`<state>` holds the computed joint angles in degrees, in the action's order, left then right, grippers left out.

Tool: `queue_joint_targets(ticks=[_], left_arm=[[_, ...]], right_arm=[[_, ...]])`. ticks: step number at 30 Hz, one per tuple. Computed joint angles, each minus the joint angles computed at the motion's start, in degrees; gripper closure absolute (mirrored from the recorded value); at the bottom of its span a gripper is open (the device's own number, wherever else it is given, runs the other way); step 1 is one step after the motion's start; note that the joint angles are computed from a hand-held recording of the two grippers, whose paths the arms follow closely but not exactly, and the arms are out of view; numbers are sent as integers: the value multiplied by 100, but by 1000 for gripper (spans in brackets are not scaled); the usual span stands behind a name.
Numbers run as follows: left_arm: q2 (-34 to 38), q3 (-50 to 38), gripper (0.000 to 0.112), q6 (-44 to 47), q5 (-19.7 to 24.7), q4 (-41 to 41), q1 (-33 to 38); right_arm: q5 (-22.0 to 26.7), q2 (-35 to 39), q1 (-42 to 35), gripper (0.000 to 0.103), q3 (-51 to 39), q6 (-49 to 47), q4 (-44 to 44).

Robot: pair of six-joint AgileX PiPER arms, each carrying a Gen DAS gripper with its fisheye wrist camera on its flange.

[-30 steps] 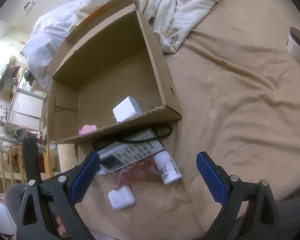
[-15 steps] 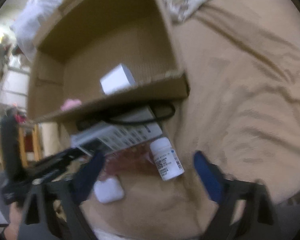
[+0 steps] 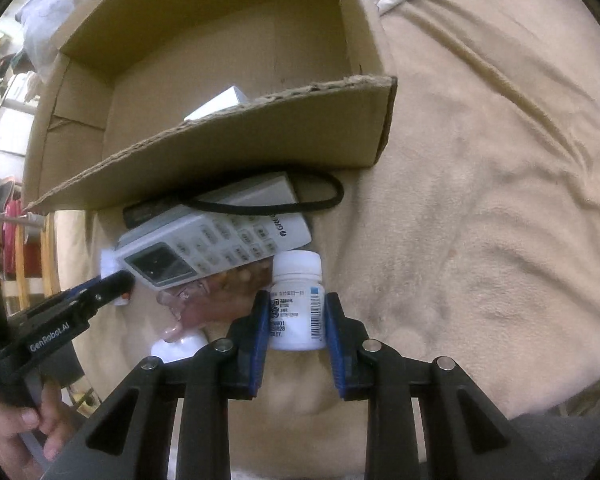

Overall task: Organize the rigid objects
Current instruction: 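Grasp the white pill bottle with the left tool while the right tool grasps another white bottle, then carry both white bottles into the box and open both tools to release them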

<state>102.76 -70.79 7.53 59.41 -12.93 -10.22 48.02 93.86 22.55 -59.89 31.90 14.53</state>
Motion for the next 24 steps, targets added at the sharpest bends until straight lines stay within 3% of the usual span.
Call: queue_joint_targets(ticks=[5, 9, 16, 21, 24], left_arm=[[89, -227, 88, -21, 58, 135, 43], [-453, 83, 88, 57, 184, 277, -74], [-1130, -332, 88, 296, 615, 417, 34], [-1276, -802, 88, 424, 954, 306, 236], [-1266, -1021, 88, 530, 936, 236, 293]], right_arm=[[-86, -68, 182, 75, 73, 227, -162], [-189, -355, 462, 75, 183, 730, -451], [-293, -873, 601, 75, 284, 830, -329], [-46, -1141, 802, 75, 76, 987, -595], [209, -1361, 852, 75, -137, 1151, -958]])
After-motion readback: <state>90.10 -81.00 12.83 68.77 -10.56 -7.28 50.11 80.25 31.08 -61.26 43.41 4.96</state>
